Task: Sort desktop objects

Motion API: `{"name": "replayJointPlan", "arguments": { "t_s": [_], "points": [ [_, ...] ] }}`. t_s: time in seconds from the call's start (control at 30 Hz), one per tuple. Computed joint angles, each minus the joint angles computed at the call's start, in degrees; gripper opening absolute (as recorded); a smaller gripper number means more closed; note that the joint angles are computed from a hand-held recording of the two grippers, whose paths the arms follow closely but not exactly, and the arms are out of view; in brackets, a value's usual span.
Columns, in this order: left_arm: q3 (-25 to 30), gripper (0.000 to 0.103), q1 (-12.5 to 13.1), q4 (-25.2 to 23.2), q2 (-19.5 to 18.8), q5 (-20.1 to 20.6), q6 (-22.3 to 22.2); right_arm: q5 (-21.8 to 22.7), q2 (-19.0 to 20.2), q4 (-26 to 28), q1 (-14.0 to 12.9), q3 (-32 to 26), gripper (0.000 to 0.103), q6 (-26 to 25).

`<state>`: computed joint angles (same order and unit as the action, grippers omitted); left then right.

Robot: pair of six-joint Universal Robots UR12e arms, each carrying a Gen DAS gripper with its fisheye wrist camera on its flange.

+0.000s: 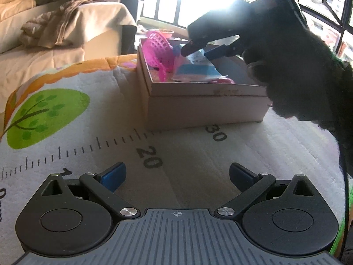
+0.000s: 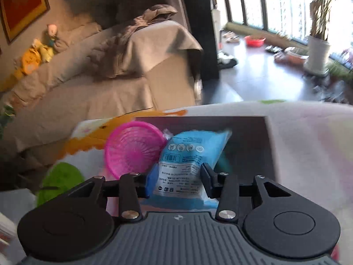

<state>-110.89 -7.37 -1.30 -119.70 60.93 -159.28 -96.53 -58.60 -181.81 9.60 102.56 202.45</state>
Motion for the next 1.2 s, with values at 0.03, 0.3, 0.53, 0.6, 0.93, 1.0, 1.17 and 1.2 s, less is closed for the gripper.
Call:
{"name": "replayJointPlan", "arguments": {
  "t_s": [0.03,0.3,0.53,0.6,0.93,1.0,1.17,1.2],
  "points": [
    [0.0,0.102,0.0,0.1,0.0,0.4,-0.1,-2.0,0.3,1.1,0.6,-0.5,0.043,-1.4],
    [0.8,0.102,-0.2,0.8,-0.4,2.0,-0.8,-2.8,-3.0,2.7,0.3,2.7,0.066,-3.5],
    [3.0,0.103,-1.4,5.6,-1.3,3.4,-0.9,1.2,-5.7,7.1,-0.6,5.8,0.033,-3.4],
    [3.2,0.103,-1.5,5.8,-1.3,3.3,-0.9,-4.4,-5.2,7.4,0.7,5.7,0.032,-5.5],
    [0.2,0.103,-2.0,6.8,-1.1,8.7,0.0,-4.9,-9.4,-9.2,1.6,15.2,0.07,-3.0],
    [-0.4,0.103,-2.1,6.4,-1.1,9.6,-0.9,-4.8,-10.5,-13.4,2.1,18.0,0.085,-1.2],
    [-1.6,0.103,-2.8,9.2,-1.3,10.5,-4.5,-9.6,-10.6,-14.1,5.1,21.8,0.103,-0.7],
    [-1.6,0.103,-3.0,9.9,-1.5,10.9,-5.0,-9.9,-10.3,-12.4,5.4,22.0,0.103,0.3]
  ]
}}
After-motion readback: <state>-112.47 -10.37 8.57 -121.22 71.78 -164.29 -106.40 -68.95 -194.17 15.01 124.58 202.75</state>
